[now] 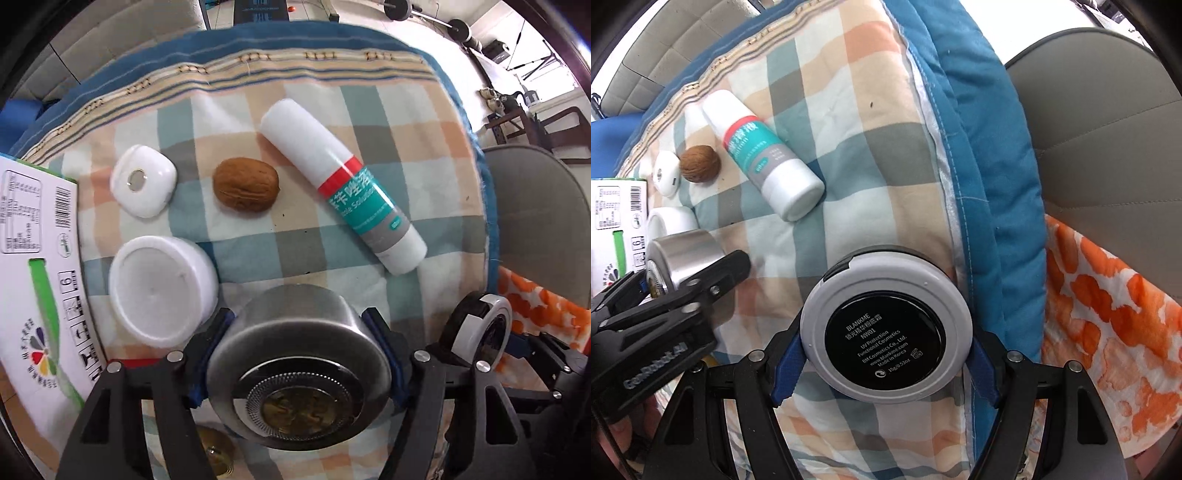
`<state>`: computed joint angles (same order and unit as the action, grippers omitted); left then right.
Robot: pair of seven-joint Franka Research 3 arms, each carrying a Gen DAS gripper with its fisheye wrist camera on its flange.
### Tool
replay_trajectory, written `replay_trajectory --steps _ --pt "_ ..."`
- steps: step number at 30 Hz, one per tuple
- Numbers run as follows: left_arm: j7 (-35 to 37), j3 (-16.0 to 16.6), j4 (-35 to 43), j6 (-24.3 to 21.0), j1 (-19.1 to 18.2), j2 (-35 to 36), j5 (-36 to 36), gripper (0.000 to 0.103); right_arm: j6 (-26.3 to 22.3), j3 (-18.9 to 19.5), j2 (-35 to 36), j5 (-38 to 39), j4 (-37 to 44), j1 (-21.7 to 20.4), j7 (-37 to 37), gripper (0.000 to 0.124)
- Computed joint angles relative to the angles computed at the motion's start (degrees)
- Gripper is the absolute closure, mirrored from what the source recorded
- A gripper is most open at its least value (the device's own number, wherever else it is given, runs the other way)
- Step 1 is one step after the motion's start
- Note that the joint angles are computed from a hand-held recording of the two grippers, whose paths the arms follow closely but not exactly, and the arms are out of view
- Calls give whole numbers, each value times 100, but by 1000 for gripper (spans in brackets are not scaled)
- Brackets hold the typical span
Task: Organize rigid objects
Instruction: 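Lift both held items and carry them over the cardboard box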
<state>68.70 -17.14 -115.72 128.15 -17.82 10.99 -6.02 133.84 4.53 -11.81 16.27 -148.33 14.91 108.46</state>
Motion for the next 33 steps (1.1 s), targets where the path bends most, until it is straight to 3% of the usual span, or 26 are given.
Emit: replay_trajectory --steps 7,13,21,27,33 --pt "324 91 -134 -65 162 -646 -315 34 -269 55 -519 68 142 77 38 47" --pt "736 408 -797 -52 289 -1728 -900 34 -410 220 -912 205 465 286 118 47" --pt "1004 1021 -1307 -149 565 -2689 -1043 34 -422 569 -897 419 1326 764 407 47" --pt "1539 1653 -1695 -397 1094 -3016 -1135 34 -69 978 217 166 2440 1212 1111 47" --pt "2291 1935 -1526 -387 1687 -2329 -1263 34 -144 974 1993 -731 4227 1813 2139 47"
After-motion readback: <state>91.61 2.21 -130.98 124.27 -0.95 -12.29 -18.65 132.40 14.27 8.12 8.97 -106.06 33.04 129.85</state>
